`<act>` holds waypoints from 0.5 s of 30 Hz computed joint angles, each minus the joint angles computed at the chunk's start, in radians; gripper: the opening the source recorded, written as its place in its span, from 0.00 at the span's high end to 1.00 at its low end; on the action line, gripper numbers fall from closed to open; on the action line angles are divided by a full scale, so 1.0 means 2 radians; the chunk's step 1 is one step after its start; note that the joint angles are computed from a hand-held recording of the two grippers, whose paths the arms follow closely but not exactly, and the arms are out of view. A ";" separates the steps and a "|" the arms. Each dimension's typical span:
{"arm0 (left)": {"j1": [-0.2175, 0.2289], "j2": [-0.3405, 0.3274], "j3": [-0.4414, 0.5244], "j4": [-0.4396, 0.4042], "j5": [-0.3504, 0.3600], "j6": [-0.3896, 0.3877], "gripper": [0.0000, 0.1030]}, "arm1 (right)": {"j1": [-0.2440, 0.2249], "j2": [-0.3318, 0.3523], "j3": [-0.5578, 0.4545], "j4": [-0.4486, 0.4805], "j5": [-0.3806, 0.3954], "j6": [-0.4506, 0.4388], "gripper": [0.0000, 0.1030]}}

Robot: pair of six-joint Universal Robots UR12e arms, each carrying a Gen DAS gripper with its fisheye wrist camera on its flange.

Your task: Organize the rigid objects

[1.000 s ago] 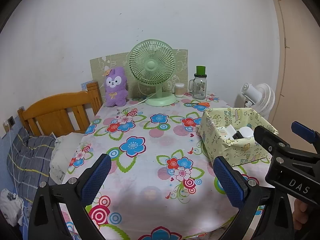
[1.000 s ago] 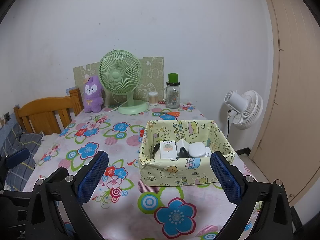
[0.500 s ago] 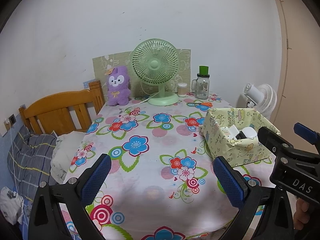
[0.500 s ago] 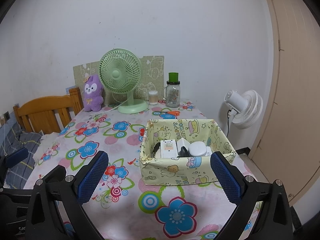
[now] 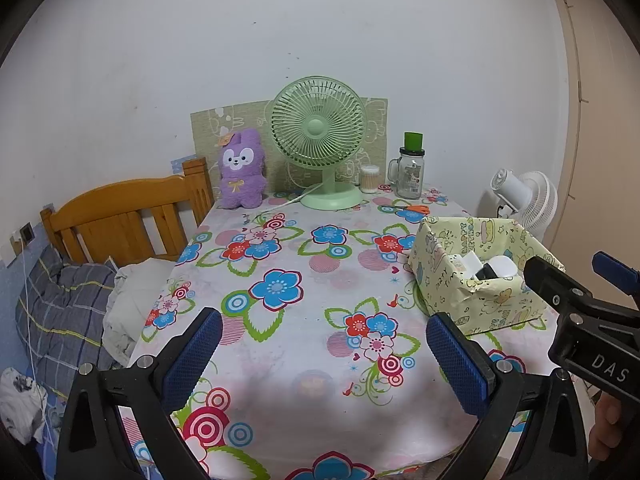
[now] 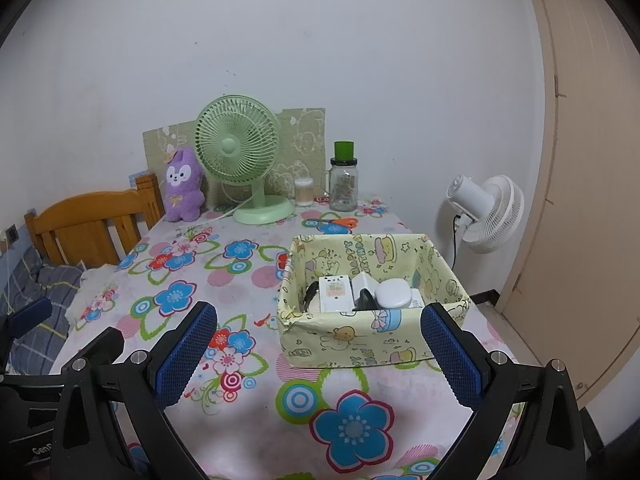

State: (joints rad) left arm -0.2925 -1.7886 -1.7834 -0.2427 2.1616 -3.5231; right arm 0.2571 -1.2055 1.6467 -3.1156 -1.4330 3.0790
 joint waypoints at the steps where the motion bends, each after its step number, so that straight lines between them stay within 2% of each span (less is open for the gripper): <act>1: 0.000 0.000 0.000 0.000 0.000 0.001 0.00 | 0.000 0.000 0.000 0.000 -0.001 0.000 0.00; 15: 0.000 0.001 -0.001 0.001 -0.001 0.000 0.00 | 0.002 -0.002 0.002 -0.001 -0.006 -0.002 0.00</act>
State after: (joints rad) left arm -0.2917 -1.7868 -1.7851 -0.2415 2.1600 -3.5225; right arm 0.2602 -1.2095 1.6511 -3.1176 -1.4453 3.0744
